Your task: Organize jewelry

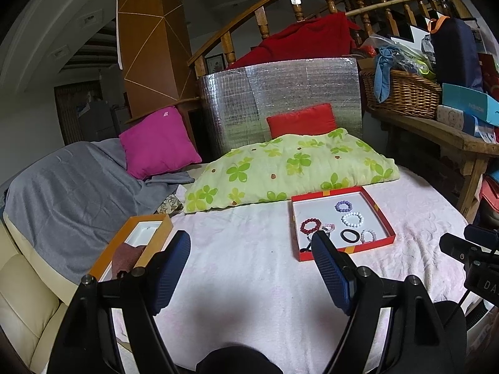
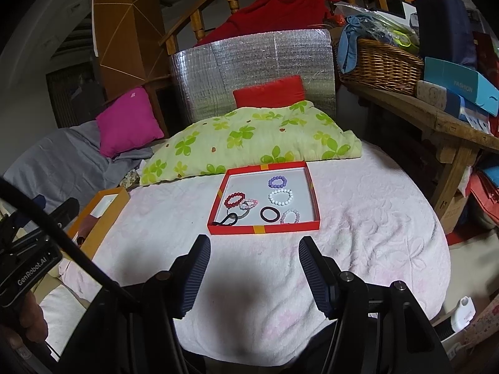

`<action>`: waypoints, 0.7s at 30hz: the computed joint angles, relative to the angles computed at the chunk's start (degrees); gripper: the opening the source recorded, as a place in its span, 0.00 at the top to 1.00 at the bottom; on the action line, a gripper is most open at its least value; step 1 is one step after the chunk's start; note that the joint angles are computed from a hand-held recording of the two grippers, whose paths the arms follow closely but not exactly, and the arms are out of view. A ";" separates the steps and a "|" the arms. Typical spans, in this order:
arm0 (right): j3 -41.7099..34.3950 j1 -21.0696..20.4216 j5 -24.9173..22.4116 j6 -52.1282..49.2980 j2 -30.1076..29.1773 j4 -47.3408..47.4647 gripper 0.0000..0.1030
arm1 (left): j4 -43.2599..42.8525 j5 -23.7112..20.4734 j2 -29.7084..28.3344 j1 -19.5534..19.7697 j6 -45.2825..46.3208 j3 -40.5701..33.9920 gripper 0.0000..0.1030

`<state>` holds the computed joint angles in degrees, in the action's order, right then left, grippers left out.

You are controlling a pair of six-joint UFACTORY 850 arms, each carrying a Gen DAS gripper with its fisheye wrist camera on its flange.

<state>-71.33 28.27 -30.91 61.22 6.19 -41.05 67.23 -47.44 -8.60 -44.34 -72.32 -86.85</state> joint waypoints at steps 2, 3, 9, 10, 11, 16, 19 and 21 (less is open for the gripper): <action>0.01 0.04 -0.07 0.23 -0.01 -0.22 0.39 | -0.17 0.18 -0.01 0.08 0.08 0.03 0.22; 0.01 0.03 -0.02 0.16 -0.02 -0.10 0.39 | -0.18 0.12 0.06 0.09 0.07 0.09 0.22; -0.20 0.19 -0.24 -0.31 -0.24 0.16 0.39 | -0.37 0.40 0.27 0.28 0.05 0.44 0.22; -0.25 0.23 -0.29 -0.36 -0.30 0.14 0.39 | -0.44 0.47 0.33 0.31 0.10 0.52 0.22; -0.21 0.28 -0.31 -0.28 -0.30 0.07 0.39 | -0.41 0.32 0.29 0.28 0.09 0.48 0.22; -0.21 0.42 -0.41 0.00 -0.36 -0.03 0.39 | -0.64 0.54 0.48 0.51 0.07 0.99 0.22; -0.31 0.64 -0.58 0.35 -0.56 -0.35 0.39 | -0.82 0.70 0.57 0.60 0.16 1.17 0.22; -0.25 0.65 -0.52 0.26 -0.52 -0.27 0.39 | -0.75 0.64 0.62 0.61 -0.05 1.26 0.22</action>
